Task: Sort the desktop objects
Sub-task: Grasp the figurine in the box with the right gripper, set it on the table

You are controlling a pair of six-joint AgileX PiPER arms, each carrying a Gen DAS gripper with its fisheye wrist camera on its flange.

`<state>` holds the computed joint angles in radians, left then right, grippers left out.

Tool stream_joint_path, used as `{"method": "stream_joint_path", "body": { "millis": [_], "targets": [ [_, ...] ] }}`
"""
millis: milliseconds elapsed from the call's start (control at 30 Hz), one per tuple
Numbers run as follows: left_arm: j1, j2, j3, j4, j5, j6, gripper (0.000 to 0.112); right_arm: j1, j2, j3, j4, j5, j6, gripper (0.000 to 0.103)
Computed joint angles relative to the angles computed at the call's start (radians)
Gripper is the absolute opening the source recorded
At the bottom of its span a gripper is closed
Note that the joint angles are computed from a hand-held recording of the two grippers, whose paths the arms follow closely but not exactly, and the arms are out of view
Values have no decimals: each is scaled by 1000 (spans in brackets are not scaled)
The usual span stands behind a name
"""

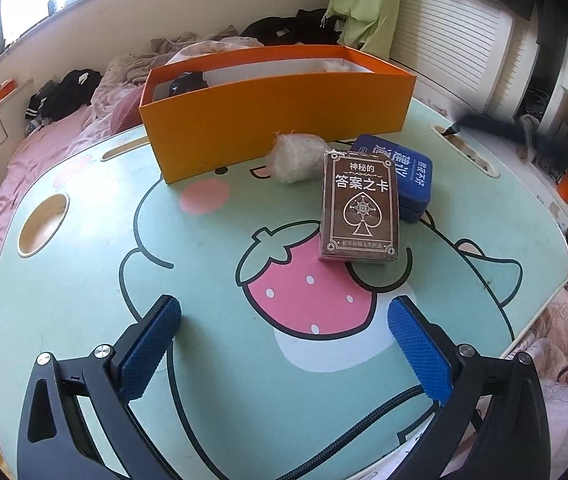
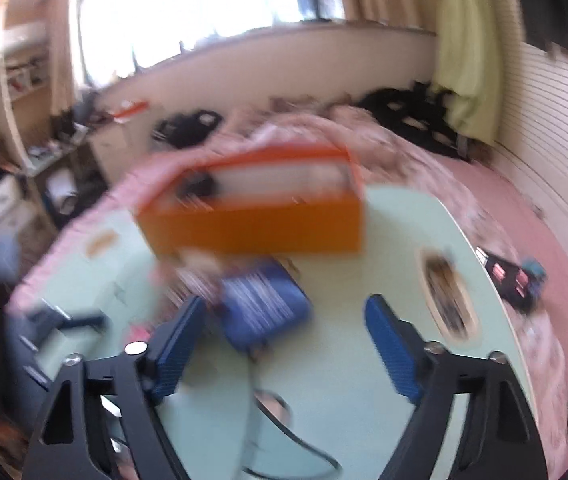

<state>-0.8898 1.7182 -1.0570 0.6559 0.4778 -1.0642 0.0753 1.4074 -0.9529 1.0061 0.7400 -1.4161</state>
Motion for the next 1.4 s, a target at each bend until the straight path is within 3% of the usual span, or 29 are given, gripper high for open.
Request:
{"method": "stream_joint_path", "body": {
  "millis": [67, 100, 200, 367, 467, 600, 767, 900, 1067, 1233, 1400],
  "targets": [
    [0, 0, 0, -2, 0, 3, 103, 94, 71, -163, -136, 73, 200, 39],
    [0, 0, -1, -2, 1, 2, 103, 141, 131, -263, -195, 132, 300, 37],
    [-1, 1, -2, 1, 3, -4, 103, 282, 320, -534, -351, 256, 594, 37],
    [-1, -1, 0, 3, 3, -7, 103, 466, 567, -855, -654, 304, 938, 37],
    [0, -1, 0, 3, 3, -6, 103, 490, 661, -939, -698, 353, 1019, 37],
    [-2, -2, 1, 6, 3, -11, 103, 508, 737, -983, -778, 348, 1072, 37],
    [-3, -3, 4, 8, 2, -16, 103, 483, 765, -1009, -736, 371, 1057, 31],
    [-7, -3, 6, 17, 3, -28, 103, 448, 703, -932, -661, 330, 1002, 31],
    [-7, -3, 5, 18, 3, -31, 103, 355, 561, -805, -454, 295, 851, 31],
    [-10, -3, 9, 26, 4, -42, 103, 204, 373, -620, -223, 334, 620, 31],
    [-9, -4, 11, 29, 3, -44, 103, 74, 261, -451, -146, 392, 449, 31]
  ]
}}
